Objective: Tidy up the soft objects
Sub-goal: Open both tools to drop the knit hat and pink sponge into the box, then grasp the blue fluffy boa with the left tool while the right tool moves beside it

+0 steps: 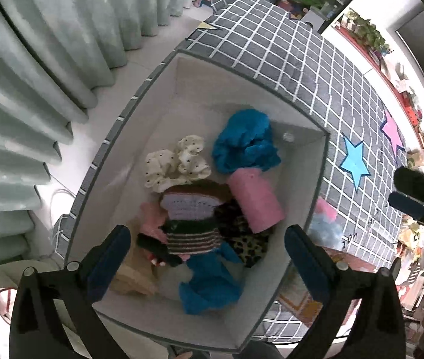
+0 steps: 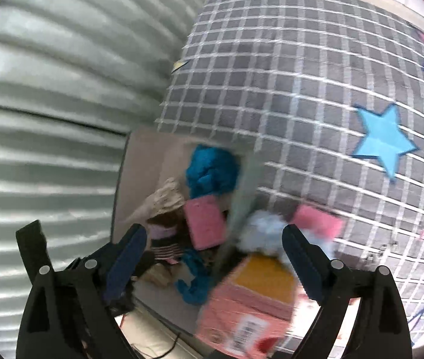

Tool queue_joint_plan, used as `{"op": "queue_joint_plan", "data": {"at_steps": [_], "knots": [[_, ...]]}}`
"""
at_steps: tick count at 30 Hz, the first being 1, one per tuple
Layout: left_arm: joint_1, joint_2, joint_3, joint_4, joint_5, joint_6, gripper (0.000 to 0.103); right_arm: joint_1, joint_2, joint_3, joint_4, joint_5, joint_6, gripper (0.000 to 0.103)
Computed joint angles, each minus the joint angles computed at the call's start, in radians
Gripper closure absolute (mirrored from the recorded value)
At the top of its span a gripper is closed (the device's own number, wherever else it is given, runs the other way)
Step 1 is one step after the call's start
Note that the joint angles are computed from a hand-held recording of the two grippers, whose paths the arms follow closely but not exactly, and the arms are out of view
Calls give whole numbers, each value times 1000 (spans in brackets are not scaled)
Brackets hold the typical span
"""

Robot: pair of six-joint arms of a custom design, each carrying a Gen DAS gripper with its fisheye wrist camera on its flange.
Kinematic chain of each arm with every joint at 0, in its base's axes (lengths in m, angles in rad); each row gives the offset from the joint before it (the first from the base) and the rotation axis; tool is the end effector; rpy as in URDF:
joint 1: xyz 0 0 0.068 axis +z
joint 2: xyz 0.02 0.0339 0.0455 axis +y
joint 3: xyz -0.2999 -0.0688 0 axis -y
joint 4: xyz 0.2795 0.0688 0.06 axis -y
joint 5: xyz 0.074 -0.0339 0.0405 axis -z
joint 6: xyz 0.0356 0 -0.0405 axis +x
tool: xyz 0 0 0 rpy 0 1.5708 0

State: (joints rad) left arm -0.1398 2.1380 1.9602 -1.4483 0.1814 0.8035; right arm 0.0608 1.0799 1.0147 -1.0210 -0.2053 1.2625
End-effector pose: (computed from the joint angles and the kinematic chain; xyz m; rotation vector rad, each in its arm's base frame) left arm 0.4554 -0.0706 0.2672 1.4109 2.7835 -0.2965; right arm 0.2113 0.0201 0.3233 1.5298 2.3585 0.6552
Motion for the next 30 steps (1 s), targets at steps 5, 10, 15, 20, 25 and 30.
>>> {"op": "queue_joint_plan", "data": {"at_steps": [5,10,15,20,25,30], "knots": [[-22,-57,-74,30,-9,6,0,-73,-113,-159,-58,-70,22,10],[-38,-102,-127,41,-27,3,0,-96,-153,-352,74,-195,58,10],[-46,-146,-183,62,-54,-6,0,-91,-62,-437,231,-289,17,10],[-55,-184,-227,76,-76,-30,0,-50,133,-404,291,-272,-113,10],[-75,-214,-250,84,-83,-55,0,3,252,-366,269,-210,-204,9],[-108,-244,-260,79,-71,-84,0,27,195,-376,186,-92,-213,7]]}}
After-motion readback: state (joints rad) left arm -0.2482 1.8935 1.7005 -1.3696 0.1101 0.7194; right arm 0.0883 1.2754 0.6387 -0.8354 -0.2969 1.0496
